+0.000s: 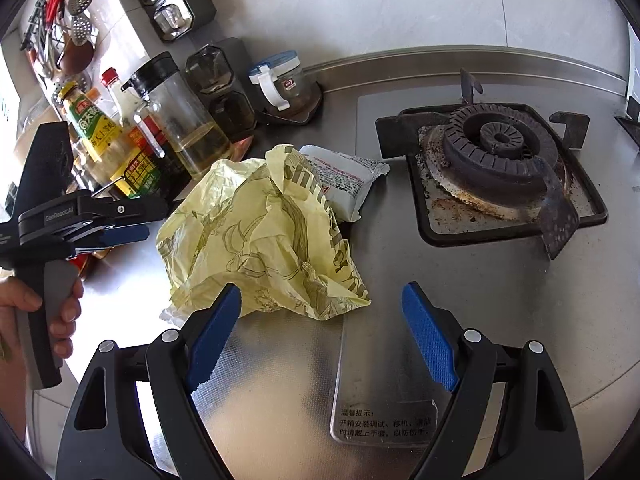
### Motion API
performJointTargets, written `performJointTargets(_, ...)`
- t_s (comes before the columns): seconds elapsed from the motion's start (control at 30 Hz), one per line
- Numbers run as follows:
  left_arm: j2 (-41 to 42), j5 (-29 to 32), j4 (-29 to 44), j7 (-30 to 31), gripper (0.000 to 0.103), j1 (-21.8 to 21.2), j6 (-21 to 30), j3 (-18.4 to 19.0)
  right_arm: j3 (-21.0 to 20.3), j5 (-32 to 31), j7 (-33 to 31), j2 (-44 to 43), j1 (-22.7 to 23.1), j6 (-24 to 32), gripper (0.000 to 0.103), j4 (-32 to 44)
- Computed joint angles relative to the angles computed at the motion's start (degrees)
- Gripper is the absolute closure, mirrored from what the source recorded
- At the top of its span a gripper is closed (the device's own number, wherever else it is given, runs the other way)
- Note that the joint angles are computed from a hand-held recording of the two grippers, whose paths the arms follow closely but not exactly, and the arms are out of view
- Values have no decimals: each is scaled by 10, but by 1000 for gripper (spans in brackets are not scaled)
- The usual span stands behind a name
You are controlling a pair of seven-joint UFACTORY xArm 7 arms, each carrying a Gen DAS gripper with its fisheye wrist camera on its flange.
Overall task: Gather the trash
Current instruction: 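Grasp a yellow paper bag with each tool from the counter, then carry both yellow paper bags down over the bin and open both tools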
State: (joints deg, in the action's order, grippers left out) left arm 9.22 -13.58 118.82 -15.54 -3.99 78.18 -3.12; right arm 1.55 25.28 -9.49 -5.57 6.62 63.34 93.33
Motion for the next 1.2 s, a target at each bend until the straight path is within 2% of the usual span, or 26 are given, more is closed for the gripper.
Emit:
performJointTargets(0.07,9,-13,4,3,19,2,3,-2,2,-5,-1,5,1,0,20,2)
performJointTargets(0.13,14,-20,5,5,29,3,3,-4,2,-3,-6,9,2,3,26,5)
performJointTargets(0.17,15,-23,3,7,32,3,3,-4,2,2,-10,14,2,10,32,11)
performJointTargets(0.23,12,-30,-5,12,51,4,0,-5,3,8,-19,23,2,19,43,19)
performJointTargets(0.3,8,-34,-13,17,64,4,-3,-6,6,5,-26,29,2,31,68,27)
performJointTargets(0.4,-4,-28,-29,20,78,0,-14,-5,10,-6,-27,27,3,33,90,24)
performJointTargets(0.43,-6,-27,-30,19,84,0,-16,-5,11,-9,-27,23,3,29,91,20)
performJointTargets(0.5,-14,-17,-38,15,88,-4,-22,-4,10,-7,-30,16,3,23,94,14)
performJointTargets(0.57,-21,-6,-41,12,99,-8,-25,-3,8,-4,-33,11,3,22,95,11)
performJointTargets(0.77,-48,36,-38,0,101,-22,-35,-5,0,-2,-38,-21,2,2,96,-5)
performJointTargets(1.0,-84,101,-17,-30,101,-43,-33,-12,-14,-3,-50,-63,3,12,97,-7)
performJointTargets(1.2,-152,134,-51,-65,101,-58,-21,-28,-32,0,-61,-127,10,30,97,-33)
